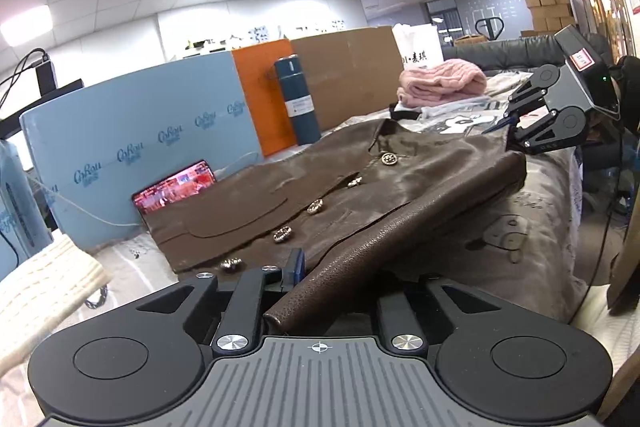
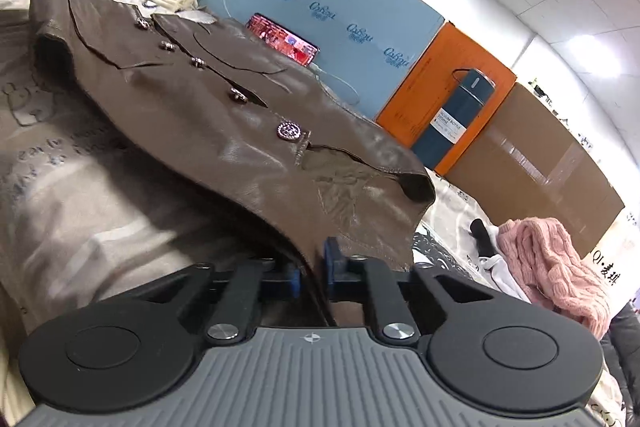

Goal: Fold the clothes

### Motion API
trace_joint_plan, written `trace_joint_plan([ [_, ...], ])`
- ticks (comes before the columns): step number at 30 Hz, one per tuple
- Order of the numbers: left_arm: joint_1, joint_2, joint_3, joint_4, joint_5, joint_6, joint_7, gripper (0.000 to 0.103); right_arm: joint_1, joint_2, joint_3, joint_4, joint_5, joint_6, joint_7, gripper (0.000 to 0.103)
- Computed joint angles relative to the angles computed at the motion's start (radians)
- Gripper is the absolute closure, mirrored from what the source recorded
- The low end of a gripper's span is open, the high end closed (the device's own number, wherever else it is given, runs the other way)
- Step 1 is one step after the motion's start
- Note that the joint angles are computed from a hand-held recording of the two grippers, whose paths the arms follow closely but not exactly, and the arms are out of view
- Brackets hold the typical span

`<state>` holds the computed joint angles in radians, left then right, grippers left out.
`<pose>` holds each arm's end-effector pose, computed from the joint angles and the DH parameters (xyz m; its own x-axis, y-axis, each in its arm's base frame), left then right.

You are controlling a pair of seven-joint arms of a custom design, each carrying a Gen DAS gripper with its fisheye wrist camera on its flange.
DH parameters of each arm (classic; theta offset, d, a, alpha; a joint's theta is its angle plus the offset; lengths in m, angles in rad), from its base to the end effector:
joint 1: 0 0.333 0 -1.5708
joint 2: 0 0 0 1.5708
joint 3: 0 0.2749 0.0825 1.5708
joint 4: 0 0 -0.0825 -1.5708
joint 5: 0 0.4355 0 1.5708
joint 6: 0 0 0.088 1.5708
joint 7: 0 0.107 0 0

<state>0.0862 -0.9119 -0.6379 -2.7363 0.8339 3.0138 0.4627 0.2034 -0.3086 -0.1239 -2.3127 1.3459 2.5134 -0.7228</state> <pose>0.3549 -0.2654 0.4643 -0.1249 -0.9556 -0.2669 -0.3132 0.2933 -0.9033 0.5506 0.0344 0.4540 0.7655 -0.3995 0.5043 0.1504 -0.6511 -0.7440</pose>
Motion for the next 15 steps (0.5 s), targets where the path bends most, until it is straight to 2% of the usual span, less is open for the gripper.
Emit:
trace_joint_plan([
  [3, -0.029, -0.032, 0.011, -0.021, -0.009, 0.044, -0.011, 0.093, -0.010, -0.048, -0.014, -0.031, -0.013, -0.028, 0.002, 0.098],
  [6, -0.008, -0.083, -0.018, -0.026, -0.017, 0.094, -0.011, 0.094, -0.006, -0.108, -0.040, -0.065, 0.034, -0.035, -0.038, 0.098],
  [8, 0.077, -0.156, -0.083, -0.029, -0.039, 0.170, -0.057, 0.094, 0.000, -0.135, -0.062, -0.074, 0.084, -0.051, -0.076, 0.098],
  [11, 0.253, -0.293, -0.216, -0.033, -0.151, 0.265, -0.176, 0.093, 0.014, -0.129, -0.078, -0.049, 0.195, -0.062, -0.152, 0.098],
  [13, 0.334, -0.318, -0.275, -0.018, -0.224, 0.269, -0.216, 0.093, 0.018, -0.083, -0.080, -0.007, 0.269, -0.089, -0.169, 0.098],
  [15, 0.392, -0.305, -0.315, 0.011, -0.270, 0.246, -0.223, 0.093, 0.007, -0.040, -0.058, 0.031, 0.281, -0.098, -0.161, 0.098],
])
